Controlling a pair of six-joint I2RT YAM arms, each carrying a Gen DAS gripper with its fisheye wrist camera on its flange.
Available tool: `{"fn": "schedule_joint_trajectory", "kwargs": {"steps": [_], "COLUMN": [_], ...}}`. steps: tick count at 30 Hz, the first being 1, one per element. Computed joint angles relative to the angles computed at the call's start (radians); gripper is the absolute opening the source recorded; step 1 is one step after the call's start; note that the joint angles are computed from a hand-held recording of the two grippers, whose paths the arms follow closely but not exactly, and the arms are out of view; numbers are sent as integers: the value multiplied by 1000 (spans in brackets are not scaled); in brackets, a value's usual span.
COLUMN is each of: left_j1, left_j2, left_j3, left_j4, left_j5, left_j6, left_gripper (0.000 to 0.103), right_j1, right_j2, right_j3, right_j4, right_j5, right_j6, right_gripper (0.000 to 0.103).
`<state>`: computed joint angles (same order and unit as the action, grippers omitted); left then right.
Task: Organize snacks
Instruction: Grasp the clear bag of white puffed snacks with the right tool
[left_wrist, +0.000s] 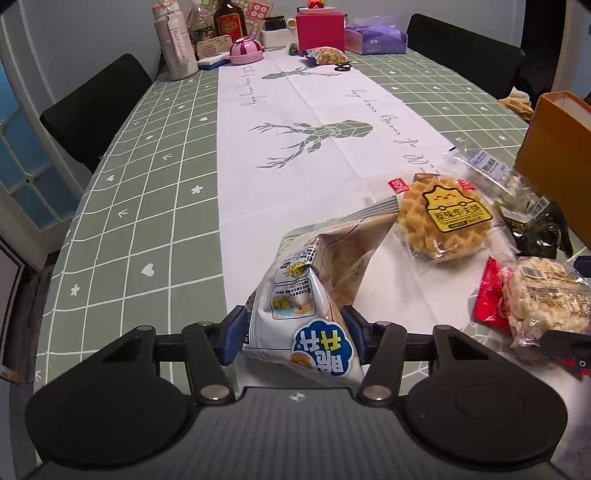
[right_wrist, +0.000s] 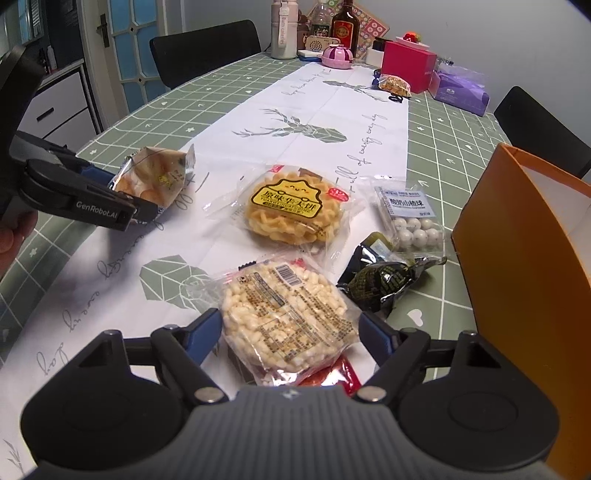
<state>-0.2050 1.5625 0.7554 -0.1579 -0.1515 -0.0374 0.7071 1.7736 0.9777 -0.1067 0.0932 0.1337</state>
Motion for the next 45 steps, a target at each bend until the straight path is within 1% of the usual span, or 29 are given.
{"fn": "schedule_joint_trajectory", "kwargs": {"steps": [10, 17, 27, 31, 37, 40, 43, 44, 45], "left_j1": [-27, -45, -96, -118, -127, -122, -120, -123, -123], "left_j2": [-50, -107, -151, -152, -160, -159, -156, -155, -153], "left_j3": [-4, -19, -21, -17, -21, -19, -18, -18, -18], "left_j4": [-35, -47, -60, -64, -66, -66, -66, -66, -66], "left_j5": [20, 27, 25, 18, 23, 30, 36, 35, 35], "left_j6": [-7, -26, -52, -59, -61, -64, -63, -64, -63], "left_gripper": [57, 57, 56, 56, 56, 56, 56, 56, 56], "right_j1": [-29, -68, -93, -85, -39, -17, -19, -19, -18], "right_j2": [-83, -154, -199, -166, -83, -67, -67, -68, -68], "right_j3": [-24, -49, -58, -34, -17, -20, -18, -20, -23], "right_j4": [-33, -57, -91, -147, -238, -240, -230, -218, -203], "right_j5": [-42, -77, -97, -88, -55, -21, -16, -13, -6], "right_j6": [8, 23, 30, 21, -56, -85, -88, -89, -86], "right_gripper": [77, 74, 74, 74, 73, 75, 76, 77, 83]}}
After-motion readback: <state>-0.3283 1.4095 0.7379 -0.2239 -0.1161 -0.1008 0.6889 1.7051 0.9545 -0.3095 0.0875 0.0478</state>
